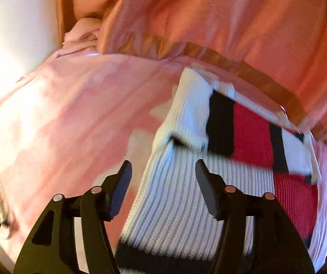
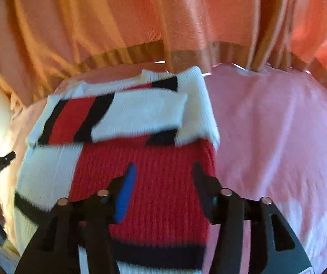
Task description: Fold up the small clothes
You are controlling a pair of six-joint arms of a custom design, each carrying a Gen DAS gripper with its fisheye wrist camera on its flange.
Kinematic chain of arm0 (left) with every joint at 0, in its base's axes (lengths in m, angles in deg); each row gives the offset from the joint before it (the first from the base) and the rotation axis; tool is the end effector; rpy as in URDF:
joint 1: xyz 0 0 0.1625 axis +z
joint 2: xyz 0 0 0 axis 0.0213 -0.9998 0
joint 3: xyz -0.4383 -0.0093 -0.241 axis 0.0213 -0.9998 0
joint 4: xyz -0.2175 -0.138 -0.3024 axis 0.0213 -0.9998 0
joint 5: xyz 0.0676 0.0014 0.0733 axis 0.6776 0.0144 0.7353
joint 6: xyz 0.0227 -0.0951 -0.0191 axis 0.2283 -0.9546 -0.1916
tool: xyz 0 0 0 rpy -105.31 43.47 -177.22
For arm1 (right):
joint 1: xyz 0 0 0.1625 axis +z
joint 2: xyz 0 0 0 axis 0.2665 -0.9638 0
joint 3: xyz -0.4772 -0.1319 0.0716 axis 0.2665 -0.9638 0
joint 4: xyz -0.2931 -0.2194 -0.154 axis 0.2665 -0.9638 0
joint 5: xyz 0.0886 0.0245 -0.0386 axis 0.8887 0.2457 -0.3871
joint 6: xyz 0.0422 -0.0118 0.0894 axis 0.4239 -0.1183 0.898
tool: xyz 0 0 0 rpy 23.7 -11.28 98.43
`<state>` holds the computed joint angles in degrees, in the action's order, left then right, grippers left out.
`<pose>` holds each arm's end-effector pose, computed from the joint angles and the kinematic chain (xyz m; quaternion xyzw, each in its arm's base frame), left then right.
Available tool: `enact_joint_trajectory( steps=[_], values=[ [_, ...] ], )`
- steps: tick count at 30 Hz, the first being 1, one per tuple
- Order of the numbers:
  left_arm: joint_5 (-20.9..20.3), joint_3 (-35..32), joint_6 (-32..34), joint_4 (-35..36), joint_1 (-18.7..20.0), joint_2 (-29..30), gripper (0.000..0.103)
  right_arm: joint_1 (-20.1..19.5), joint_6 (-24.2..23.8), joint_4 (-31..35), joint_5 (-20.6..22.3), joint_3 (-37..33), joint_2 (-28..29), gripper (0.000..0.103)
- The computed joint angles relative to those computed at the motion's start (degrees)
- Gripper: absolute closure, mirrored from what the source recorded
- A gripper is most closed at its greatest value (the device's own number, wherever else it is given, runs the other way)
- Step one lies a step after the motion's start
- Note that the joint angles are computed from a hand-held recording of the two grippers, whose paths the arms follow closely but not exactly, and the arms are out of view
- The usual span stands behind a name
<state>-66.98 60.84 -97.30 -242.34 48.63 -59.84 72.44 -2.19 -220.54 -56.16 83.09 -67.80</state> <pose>-0.3391 -0.7070 0.0638 0.1928 0.9151 -0.2488 0.2518 0.0459 -0.5319 0.4349 -0.1338 -0.8523 0.3596 0.3554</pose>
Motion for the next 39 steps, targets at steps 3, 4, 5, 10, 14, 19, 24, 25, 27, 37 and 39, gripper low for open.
enact_joint_trajectory(
  steps=[3, 4, 5, 10, 14, 19, 24, 25, 27, 37, 39],
  values=[
    [-1.3, 8.33, -1.93, -1.78, -0.53, -4.75, 0.029, 2.59, -0.74, -8.08, -5.41, 7.48, -0.85, 0.032],
    [-1.26, 10.48, -2.55, -2.59, -0.75, -5.79, 0.023, 3.24, 0.08, -9.79, -6.69, 10.07, -1.68, 0.032],
    [-0.9, 13.88, -3.87, -3.67, -1.21, -7.37, 0.021, 3.67, 1.89, -11.34, -6.96, 13.45, -3.14, 0.032],
    [-1.07, 25.38, -10.72, -5.07, -2.86, -12.26, 0.016, 4.58, 12.27, -10.7, -5.47, 23.1, -7.51, 0.032],
    [-2.78, 28.56, -15.16, -3.96, -3.06, -12.93, 0.016, 3.31, 17.47, -9.11, -1.31, 26.84, -9.28, 0.032],
    [-1.42, 30.4, -14.94, -4.56, -4.99, -12.55, 0.015, 1.74, 20.48, -9.48, 3.67, 29.49, -9.92, 0.032],
    [-0.24, 30.43, -13.9, -3.12, -5.96, -11.86, 0.015, 1.78, 20.49, -11.9, 4.1, 30.27, -8.91, 0.03],
    [-0.35, 30.25, -13.49, -2.92, -6.09, -11.7, 0.015, 1.87, 20.4, -12.67, 4.01, 30.26, -8.42, 0.03],
    [-0.75, 30.05, -12.82, -3.08, -6.2, -11.39, 0.016, 1.87, 19.7, -13.94, 3.94, 30.29, -7.7, 0.03],
    [0.98, 28.87, -11.38, -0.18, -6.92, -10.61, 0.042, 2.63, 16.38, -15.92, 1.07, 29.36, -4.99, 0.077],
    [1.14, 28.73, -11.13, 0.32, -7.07, -10.59, 0.049, 2.07, 16.52, -15.68, 2.51, 29.45, -5.54, 0.088]
  ],
)
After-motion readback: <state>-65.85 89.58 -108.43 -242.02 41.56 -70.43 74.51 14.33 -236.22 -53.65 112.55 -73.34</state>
